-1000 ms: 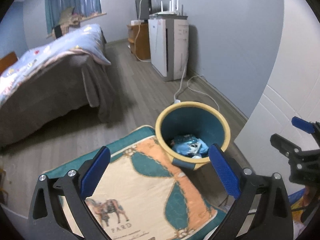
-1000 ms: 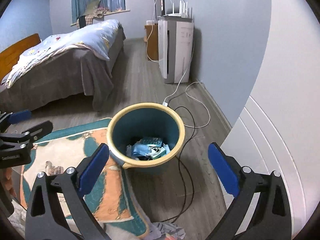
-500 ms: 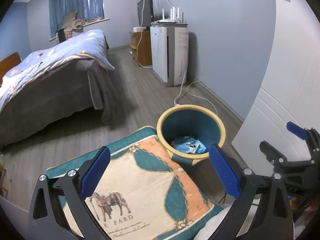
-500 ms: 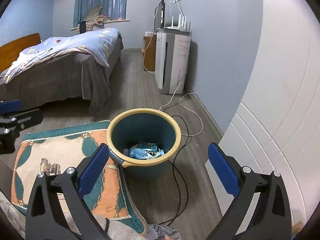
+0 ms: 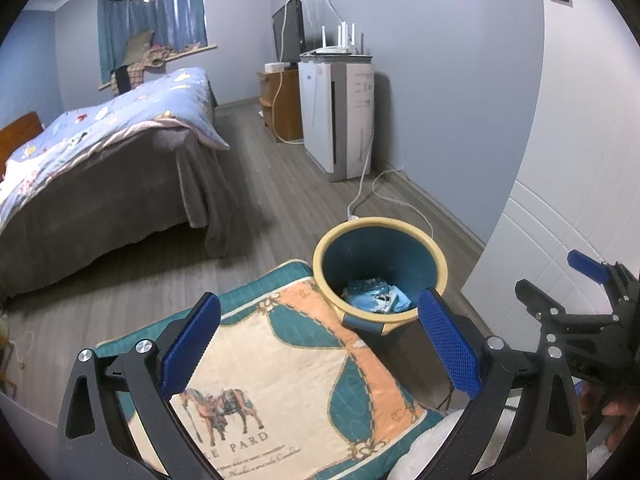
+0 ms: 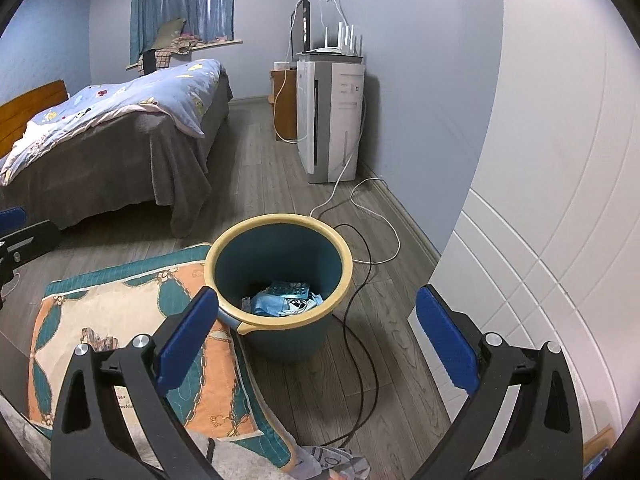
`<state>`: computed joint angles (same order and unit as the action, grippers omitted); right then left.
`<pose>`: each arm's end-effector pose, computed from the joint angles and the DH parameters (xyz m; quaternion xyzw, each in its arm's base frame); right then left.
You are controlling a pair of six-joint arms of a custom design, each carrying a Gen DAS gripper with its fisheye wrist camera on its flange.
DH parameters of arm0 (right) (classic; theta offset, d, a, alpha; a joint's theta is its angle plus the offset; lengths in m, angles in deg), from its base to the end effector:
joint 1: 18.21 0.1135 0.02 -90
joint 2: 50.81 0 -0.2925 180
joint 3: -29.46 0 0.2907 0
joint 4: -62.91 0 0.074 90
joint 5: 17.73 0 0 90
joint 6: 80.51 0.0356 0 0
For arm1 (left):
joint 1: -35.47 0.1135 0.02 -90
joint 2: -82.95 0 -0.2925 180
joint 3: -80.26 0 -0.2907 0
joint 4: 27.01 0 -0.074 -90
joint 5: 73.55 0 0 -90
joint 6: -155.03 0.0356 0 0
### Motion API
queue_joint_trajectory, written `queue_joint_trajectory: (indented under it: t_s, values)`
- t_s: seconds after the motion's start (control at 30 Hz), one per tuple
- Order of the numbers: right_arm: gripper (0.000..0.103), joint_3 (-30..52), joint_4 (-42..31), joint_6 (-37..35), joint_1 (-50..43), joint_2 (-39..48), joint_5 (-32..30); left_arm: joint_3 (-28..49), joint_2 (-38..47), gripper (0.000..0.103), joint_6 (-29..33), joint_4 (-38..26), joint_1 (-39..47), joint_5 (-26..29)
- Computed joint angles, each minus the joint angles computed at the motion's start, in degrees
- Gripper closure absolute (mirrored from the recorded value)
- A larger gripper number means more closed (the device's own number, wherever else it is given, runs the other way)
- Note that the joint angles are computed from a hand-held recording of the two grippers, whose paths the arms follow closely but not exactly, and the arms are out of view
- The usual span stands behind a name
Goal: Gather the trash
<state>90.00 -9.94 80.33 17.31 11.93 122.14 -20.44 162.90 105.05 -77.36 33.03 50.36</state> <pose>0.1798 0.0949 0.2687 0.3250 0.8401 -0.1561 0.4053 0.3237 -0.0337 0.3177 0.4172 0.8052 -0.1574 0.3908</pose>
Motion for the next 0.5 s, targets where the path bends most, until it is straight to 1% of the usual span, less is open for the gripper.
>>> queue_joint_trajectory:
  t_s: [0.5]
  values:
    - [0.006, 0.14, 0.12, -0.57, -0.22, 0.37, -0.43, 0.09, -0.41, 0.005, 0.33, -0.43, -0.25, 0.19]
